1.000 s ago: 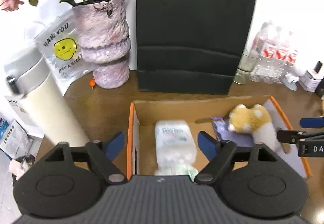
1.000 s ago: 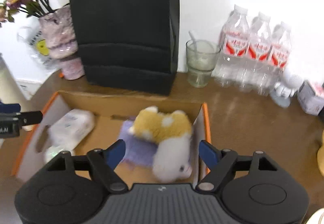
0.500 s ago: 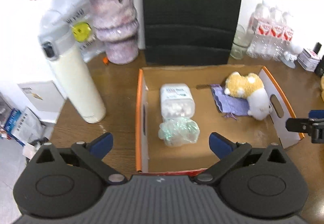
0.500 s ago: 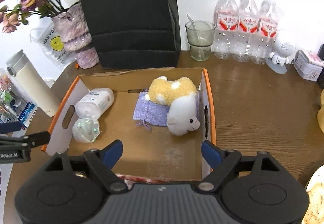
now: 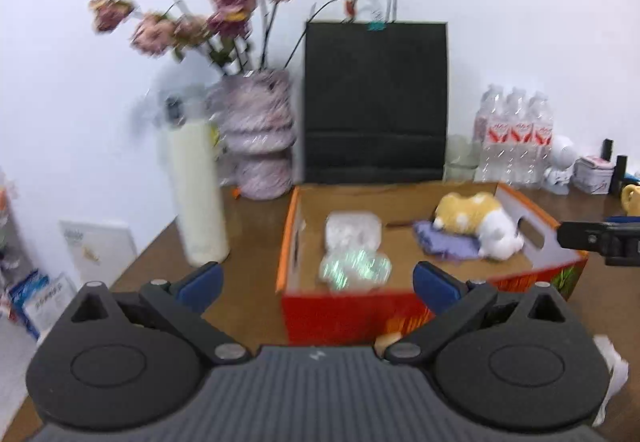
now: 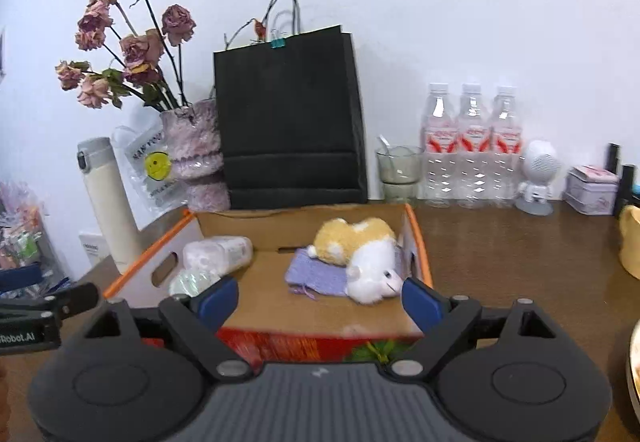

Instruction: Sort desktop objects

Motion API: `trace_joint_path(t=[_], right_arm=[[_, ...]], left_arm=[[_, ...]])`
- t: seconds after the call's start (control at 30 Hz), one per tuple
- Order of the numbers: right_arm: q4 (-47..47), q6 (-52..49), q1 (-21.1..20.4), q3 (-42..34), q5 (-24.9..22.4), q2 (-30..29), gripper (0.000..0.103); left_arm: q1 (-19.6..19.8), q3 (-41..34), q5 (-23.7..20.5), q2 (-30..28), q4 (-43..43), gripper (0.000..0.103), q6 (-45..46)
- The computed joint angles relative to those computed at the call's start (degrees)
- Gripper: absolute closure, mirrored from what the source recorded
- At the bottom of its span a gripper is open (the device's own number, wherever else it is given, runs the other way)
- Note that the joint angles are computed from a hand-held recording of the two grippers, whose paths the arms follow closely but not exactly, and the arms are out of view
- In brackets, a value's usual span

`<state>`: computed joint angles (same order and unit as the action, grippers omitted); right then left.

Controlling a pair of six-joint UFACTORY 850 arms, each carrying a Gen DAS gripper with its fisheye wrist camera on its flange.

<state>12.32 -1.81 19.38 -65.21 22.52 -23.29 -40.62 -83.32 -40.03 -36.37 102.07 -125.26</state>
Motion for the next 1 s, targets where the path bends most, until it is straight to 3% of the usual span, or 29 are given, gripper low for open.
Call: trace_joint_path(t=[0.23, 0.4, 0.53, 0.77, 0.83, 1.0], right_arm=[[-0.02, 4.26, 1.47, 11.88, 4.56, 4.79, 0.012], [4.69, 1.22, 3.20, 20.17, 4.54, 9.37, 0.011], [5.17, 0.88, 3.95, 24.98, 4.52, 12.50, 0.011], [-1.06, 6.73, 4.35, 28.23, 6.94, 14.87, 0.012], [-4.00, 8.88, 4.18, 28.66, 9.51, 15.21, 0.012], [-8.51, 11.58, 3.74, 26.18, 9.36, 13.74, 0.023]], left_arm=[[-3.04, 9.90, 0.40, 3.75, 0.85, 0.000, -9.69], [-6.16, 17.16, -0.97, 7.12, 4.04, 0.000, -11.75], [-7.01, 21.23, 1.27, 10.18, 4.37, 0.000, -16.78], [-6.24, 19.38, 2.64, 8.76, 1.55, 0.000, -14.37], [-5.67, 18.78, 3.37, 8.26, 2.21, 0.000, -14.33], [-3.60, 16.47, 5.08, 6.65, 3.14, 0.003, -13.00]])
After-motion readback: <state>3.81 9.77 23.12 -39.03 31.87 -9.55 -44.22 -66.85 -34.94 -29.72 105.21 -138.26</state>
